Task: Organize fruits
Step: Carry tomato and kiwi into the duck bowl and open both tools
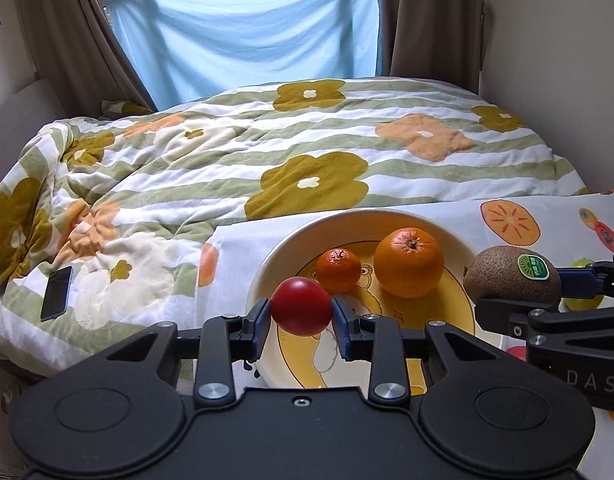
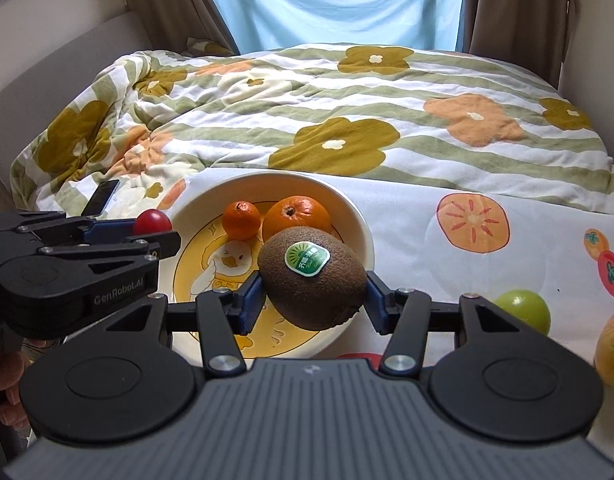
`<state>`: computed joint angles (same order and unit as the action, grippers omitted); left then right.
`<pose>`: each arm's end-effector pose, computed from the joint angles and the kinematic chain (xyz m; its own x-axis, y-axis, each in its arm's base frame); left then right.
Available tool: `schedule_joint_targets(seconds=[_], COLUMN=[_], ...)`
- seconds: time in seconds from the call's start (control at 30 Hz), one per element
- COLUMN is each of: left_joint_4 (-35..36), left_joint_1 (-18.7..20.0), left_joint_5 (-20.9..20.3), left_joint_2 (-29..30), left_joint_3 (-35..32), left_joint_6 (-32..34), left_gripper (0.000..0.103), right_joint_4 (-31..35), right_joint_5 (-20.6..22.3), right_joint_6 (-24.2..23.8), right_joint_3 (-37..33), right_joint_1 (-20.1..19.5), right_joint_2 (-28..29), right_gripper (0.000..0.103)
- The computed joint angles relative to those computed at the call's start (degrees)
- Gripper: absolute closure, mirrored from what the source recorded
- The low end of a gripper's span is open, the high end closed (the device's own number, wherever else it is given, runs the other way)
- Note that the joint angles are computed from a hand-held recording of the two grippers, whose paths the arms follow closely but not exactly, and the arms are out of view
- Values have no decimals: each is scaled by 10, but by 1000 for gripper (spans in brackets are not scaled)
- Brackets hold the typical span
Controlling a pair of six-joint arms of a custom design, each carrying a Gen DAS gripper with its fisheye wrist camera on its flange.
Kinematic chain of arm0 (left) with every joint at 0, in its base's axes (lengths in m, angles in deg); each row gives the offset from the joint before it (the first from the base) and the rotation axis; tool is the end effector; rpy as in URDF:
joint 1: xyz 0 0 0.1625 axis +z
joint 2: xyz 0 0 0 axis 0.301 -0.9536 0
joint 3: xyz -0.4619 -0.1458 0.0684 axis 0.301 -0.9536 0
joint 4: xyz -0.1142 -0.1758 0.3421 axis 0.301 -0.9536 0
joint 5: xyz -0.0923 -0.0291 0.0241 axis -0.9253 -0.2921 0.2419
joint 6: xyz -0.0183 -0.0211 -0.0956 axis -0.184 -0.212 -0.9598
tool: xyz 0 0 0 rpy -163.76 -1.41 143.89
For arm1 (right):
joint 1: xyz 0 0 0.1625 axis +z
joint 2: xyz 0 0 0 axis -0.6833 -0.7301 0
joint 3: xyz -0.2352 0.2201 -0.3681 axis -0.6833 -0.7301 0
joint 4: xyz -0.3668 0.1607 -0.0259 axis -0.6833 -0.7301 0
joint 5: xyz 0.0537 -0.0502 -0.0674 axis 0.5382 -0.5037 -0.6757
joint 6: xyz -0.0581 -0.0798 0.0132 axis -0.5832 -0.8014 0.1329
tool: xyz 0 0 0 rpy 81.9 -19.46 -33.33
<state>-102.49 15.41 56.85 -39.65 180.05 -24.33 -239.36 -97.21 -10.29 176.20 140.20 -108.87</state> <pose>-0.2955 -0.4579 0.0790 -0.6224 -0.1532 -0.7675 0.4560 0.7261 -0.5147 0.1644 -0.4852 0.2063 -0.7033 -0.4581 0.5436 -0.6715 0.6790 -0.2967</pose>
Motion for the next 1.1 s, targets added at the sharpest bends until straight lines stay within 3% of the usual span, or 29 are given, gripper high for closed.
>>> schedule_joint_targets(seconds=[0.17, 0.33, 0.43, 0.47, 0.5, 0.83, 0.97, 1.1], left_joint_4=[-78, -82, -114, -110, -105, -70, -46, -37], left_joint_1=[35, 53, 47, 43, 39, 16, 8, 7], left_joint_5=[-17, -36, -34, -26, -19, -31, -38, -40], left_joint_2=[17, 24, 22, 20, 18, -20, -27, -30], left_joint_3=[-4, -13, -3, -1, 1, 23, 29, 32], left_joint_6=[98, 136, 171, 167, 162, 81, 45, 30], left_gripper=[66, 63, 33, 23, 21, 21, 21, 21], right_joint_4=[-19, -21, -16, -18, -18, 9, -26, -26], right_joint_5=[-21, -37, -42, -43, -44, -50, -44, -35], right_joint_6=[6, 11, 5, 2, -1, -37, -85, -90], right_joint_3=[-7, -11, -13, -12, -11, -18, -15, -19], right_joint_1=[-1, 1, 3, 4, 5, 9, 11, 12], right_joint_2=[25, 35, 34, 33, 31, 36, 61, 69], right_gripper=[36, 36, 36, 36, 36, 36, 36, 36])
